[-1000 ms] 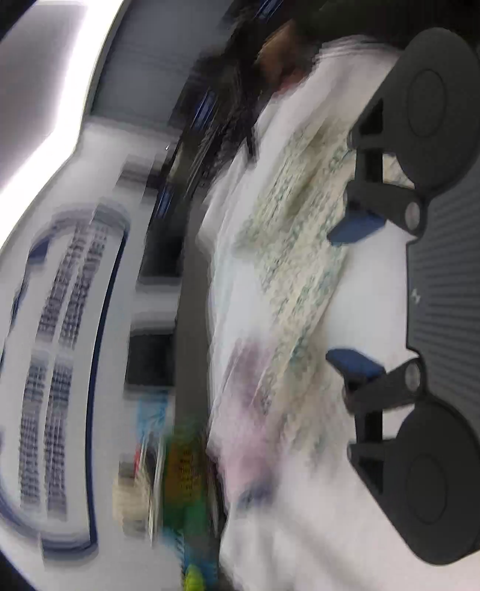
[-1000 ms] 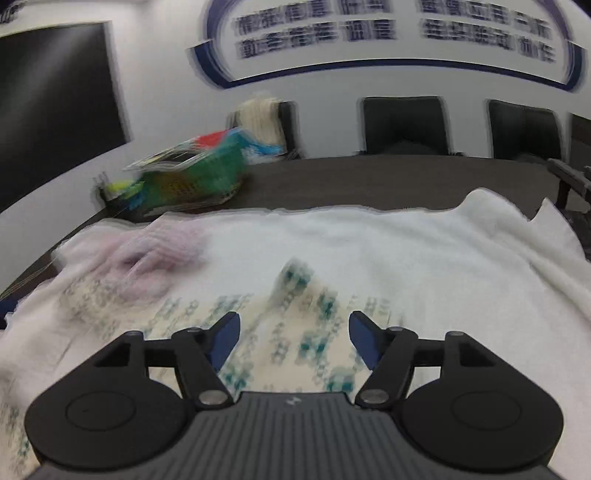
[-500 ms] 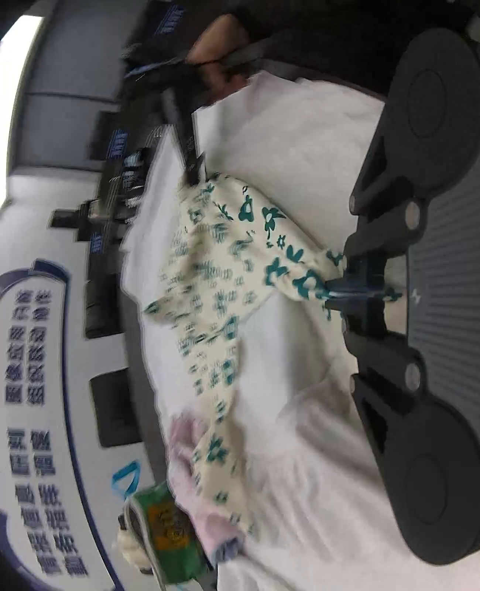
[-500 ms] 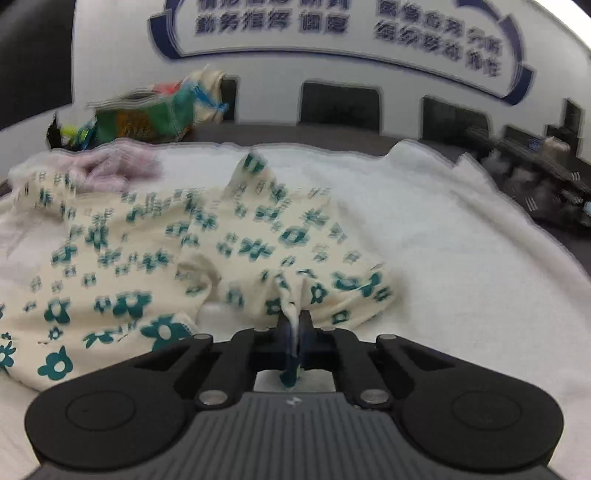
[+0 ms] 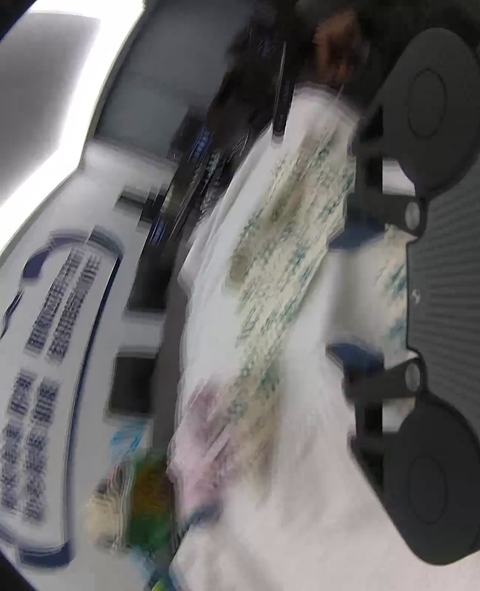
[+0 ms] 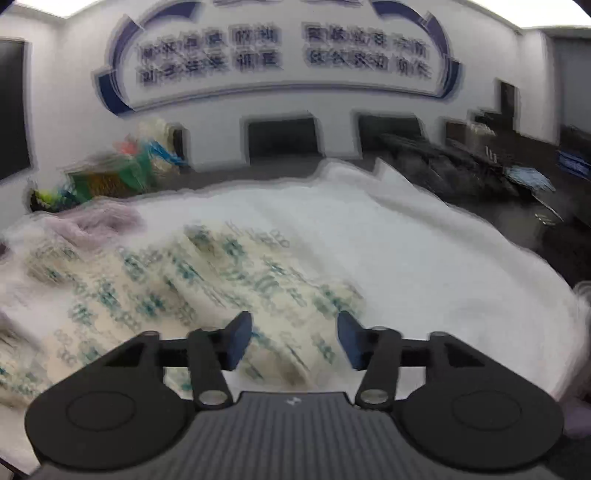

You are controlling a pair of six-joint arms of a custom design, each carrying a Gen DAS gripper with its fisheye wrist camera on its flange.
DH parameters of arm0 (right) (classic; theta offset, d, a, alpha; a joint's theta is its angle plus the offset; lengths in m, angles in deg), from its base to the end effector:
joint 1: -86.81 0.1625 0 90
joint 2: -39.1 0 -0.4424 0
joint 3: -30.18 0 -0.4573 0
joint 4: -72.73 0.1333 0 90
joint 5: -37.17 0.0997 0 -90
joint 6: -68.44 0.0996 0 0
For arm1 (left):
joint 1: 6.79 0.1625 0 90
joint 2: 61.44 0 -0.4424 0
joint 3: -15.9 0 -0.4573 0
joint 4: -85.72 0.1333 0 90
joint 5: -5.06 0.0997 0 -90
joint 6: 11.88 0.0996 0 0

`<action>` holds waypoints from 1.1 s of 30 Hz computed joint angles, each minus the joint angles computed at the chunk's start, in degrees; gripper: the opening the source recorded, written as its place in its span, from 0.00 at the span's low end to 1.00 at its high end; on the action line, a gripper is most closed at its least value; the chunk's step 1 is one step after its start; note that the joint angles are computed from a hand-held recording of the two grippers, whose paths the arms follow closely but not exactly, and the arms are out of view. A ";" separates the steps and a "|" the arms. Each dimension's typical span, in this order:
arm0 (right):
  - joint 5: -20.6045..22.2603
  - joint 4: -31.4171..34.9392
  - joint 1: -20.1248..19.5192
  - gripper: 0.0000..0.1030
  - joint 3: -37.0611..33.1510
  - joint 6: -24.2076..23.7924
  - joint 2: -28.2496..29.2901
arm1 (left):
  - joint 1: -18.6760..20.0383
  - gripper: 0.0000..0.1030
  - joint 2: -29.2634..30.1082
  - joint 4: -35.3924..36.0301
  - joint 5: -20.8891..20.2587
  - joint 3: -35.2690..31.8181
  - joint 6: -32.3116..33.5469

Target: Fold clothes

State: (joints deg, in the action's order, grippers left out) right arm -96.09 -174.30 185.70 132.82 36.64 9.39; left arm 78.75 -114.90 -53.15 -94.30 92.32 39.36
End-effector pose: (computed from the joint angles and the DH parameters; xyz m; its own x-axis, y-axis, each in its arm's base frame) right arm 0.1571 -0.5836 0.0363 -0.6927 0.4232 0.5840 -0.4482 0.3819 -0.8083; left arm 0.0532 -0.8237 0.2947 -0.5579 0.7917 -0.2491 0.8065 0.4463 -0.3876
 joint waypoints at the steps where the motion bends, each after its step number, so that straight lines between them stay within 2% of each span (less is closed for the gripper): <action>1: 3.24 2.19 -0.38 0.53 -0.55 -0.54 -0.75 | -0.92 0.64 1.57 -4.11 2.49 -1.03 0.19; 2: 6.20 5.55 -0.99 0.55 -1.68 -0.75 -1.44 | -1.82 0.64 3.45 -6.62 4.97 -2.90 0.39; 4: 10.35 14.66 -2.83 0.58 -5.75 0.11 -2.44 | -3.33 0.64 8.46 -5.64 8.36 -9.24 -0.68; 6: 11.38 24.12 -4.81 0.58 -11.97 0.74 -2.29 | -4.16 0.64 14.12 -4.55 9.51 -16.15 0.08; 7: 9.96 28.44 -5.63 0.58 -16.09 1.24 -1.51 | -4.41 0.64 16.58 -5.11 10.04 -18.65 1.08; 9: 4.21 36.41 -6.85 0.58 -24.77 1.39 1.07 | -4.73 0.64 20.76 -4.35 11.43 -23.08 3.91; 11: 2.48 43.84 -8.04 0.58 -28.15 4.62 1.41 | -4.72 0.62 23.08 -2.23 13.36 -25.78 4.00; 12: 2.48 47.44 -8.65 0.58 -28.83 6.96 1.09 | -4.62 0.47 24.00 -1.03 14.11 -27.02 3.60; 13: 2.54 51.10 -9.26 0.57 -29.60 9.28 0.79 | -4.43 0.02 24.72 0.97 14.38 -28.33 2.95; 14: 2.69 54.82 -9.87 0.47 -30.45 11.58 0.53 | -4.25 0.04 25.45 2.49 14.51 -29.64 2.10; 15: 3.40 57.18 -10.29 0.06 -30.67 13.00 0.07 | -4.09 0.01 26.13 2.50 14.30 -30.76 0.66; 17: 5.45 56.03 -10.41 0.01 -29.61 12.29 -0.82 | -3.84 0.00 27.41 2.20 13.79 -32.87 -2.13; 20: 2.47 44.88 -9.31 0.00 -33.26 4.70 2.62 | -4.11 0.01 29.52 -0.88 13.77 -35.47 -6.34; 21: 1.15 43.43 -9.13 0.00 -35.16 2.96 3.97 | -4.35 0.03 30.29 -1.35 14.77 -36.32 -7.42; 22: 0.26 43.98 -9.04 0.00 -36.10 2.53 4.56 | -4.66 0.11 30.34 -1.83 16.26 -35.89 -7.15; 24: -1.52 45.10 -8.86 0.10 -38.03 1.67 5.77 | -5.20 0.17 29.86 -3.25 18.68 -34.27 -6.53; 25: -2.40 45.55 -8.77 0.14 -39.05 1.17 6.42 | -5.14 0.26 27.63 -5.50 17.90 -30.85 -5.93; 26: -2.16 43.61 -8.65 0.27 -38.58 -0.37 6.48 | -5.08 0.32 25.55 -7.58 17.12 -27.74 -5.35; 27: -0.89 39.26 -8.32 0.44 -35.70 -2.12 5.53 | -4.96 0.41 23.21 -9.19 16.04 -24.53 -5.02; 29: 3.97 31.76 -7.89 0.47 -26.69 -2.58 1.80 | -3.95 0.42 16.65 -6.25 10.06 -17.78 -4.47; 31: 11.95 31.87 -7.84 0.47 -16.16 1.18 -3.37 | -2.63 0.47 10.97 0.10 3.15 -13.13 -2.47; 32: 15.73 32.48 -7.87 0.48 -11.95 2.65 -5.16 | -2.13 0.49 9.12 3.87 0.76 -11.58 -1.20; 33: 17.75 32.61 -7.70 0.49 -9.30 3.32 -5.90 | -2.09 0.53 7.56 6.77 -0.11 -9.71 0.00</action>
State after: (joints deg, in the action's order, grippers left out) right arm -78.34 -141.70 178.00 123.53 39.95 3.49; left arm 76.66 -107.34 -46.38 -94.41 82.61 39.36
